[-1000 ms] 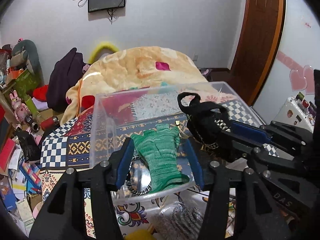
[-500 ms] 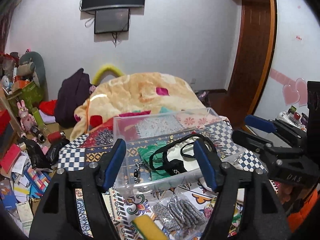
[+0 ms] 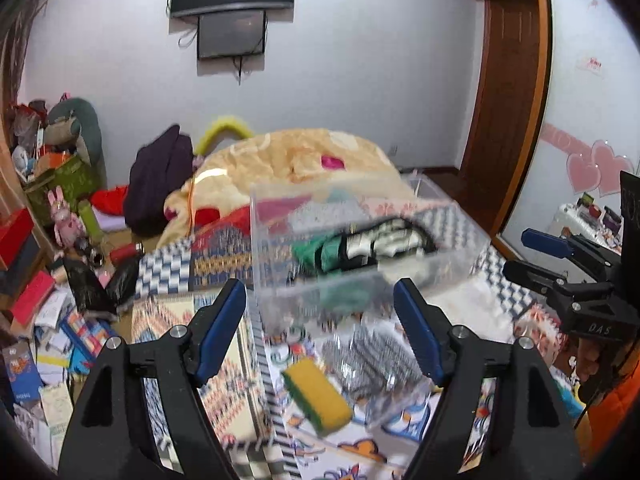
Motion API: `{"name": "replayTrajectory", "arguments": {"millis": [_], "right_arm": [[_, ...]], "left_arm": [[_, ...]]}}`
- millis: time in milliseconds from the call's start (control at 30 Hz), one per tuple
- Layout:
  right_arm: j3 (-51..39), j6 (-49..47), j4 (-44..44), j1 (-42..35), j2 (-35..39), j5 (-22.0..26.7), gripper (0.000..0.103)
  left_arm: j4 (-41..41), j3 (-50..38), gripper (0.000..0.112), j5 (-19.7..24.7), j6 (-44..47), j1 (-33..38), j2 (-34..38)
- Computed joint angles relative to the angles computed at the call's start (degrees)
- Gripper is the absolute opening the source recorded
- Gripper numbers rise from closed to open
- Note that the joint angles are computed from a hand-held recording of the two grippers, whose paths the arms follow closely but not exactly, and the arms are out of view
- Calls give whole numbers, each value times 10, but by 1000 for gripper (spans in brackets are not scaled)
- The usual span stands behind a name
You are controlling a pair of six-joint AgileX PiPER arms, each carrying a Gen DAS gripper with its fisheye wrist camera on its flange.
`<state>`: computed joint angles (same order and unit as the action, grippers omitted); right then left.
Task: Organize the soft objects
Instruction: 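Grasp the yellow sponge with left tool while right tool grasps the white cloth bag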
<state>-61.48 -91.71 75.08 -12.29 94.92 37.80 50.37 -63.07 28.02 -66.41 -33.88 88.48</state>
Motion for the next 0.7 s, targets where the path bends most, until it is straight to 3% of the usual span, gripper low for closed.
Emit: {"name": "replayTrajectory", "arguments": {"millis": [500,600,700], "right_arm": [[-11,99,-110,0,86,-26,71],[-14,108,-117,-3,98,-19,70],[-12,101,-98,-13,100,-11,63]], "left_arm": [[-17,89,76,-68,-83,17,32],[-33,93,64,-78,-71,20,39],[-23,96,54,-78,-79,18,42]]}}
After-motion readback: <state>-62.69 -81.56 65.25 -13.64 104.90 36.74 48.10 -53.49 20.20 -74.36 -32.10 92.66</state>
